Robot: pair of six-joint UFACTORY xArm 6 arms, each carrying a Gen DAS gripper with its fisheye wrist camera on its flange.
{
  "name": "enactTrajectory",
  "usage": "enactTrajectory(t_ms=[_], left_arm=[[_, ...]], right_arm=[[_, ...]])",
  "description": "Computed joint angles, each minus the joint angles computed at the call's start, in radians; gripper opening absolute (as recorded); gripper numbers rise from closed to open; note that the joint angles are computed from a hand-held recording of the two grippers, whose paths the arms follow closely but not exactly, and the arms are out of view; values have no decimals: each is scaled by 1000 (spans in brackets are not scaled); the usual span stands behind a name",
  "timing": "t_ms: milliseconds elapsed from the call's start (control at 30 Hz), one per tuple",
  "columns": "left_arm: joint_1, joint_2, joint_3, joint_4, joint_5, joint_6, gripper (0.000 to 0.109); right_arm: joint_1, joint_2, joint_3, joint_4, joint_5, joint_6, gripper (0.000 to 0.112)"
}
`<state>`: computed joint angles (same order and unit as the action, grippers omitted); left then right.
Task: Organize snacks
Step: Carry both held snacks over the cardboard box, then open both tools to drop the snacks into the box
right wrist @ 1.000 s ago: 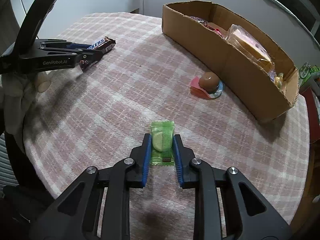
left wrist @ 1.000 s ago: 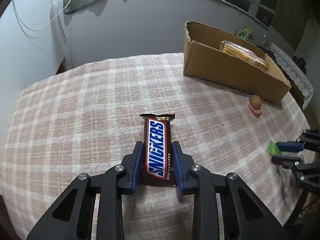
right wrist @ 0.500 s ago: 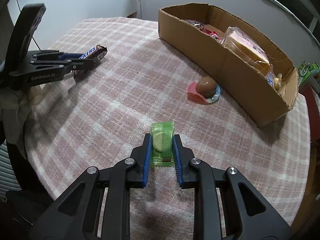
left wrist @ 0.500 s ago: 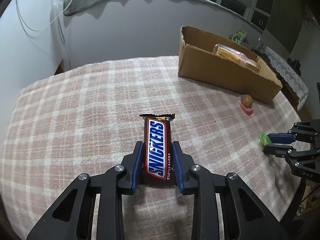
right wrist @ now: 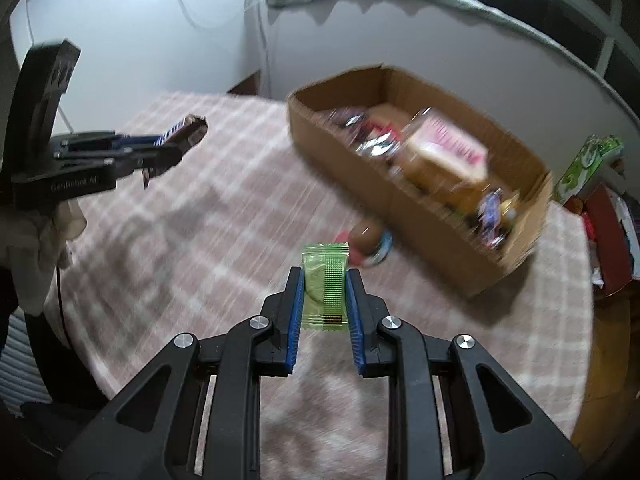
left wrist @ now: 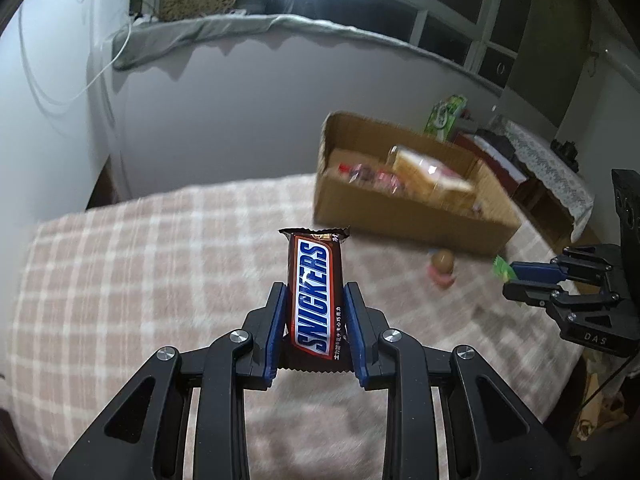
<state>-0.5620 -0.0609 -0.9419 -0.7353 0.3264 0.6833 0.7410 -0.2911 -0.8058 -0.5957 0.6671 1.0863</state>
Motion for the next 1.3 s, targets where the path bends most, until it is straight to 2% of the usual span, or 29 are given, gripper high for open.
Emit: enactTrajectory(t_ms=[200,533,900,933,1000,1067,1167,1300], left_arm=[[-31,96,-157,-2,14,-15,27],[-85,328,-436,84,65,-130,27],[-111,403,-507,171,84,-231,27],[-111,406,-512,185,88,-245,29],[-112,402,-512,191,86,-247,37],[-115,396,-508,213,72,-259,44],[-119,379,-489,213,52,-261,44],[-128,341,-448,195,29,-242,44]], right_arm=[[-90,-40,-12,-38,2,-8,21],[-259,26,-72,-45,-24,-69,21],[-340,49,-36,8,-99,-118,22],[-342,50,-34,7,-104,-118,24],[-336,48,-36,-29,-90,-85,40],[-333,37,-30,-68,-92,-50,60],[-321,12,-21,-101,-84,-22,67],[-298,-20,-10,-120,-59,-3,68]])
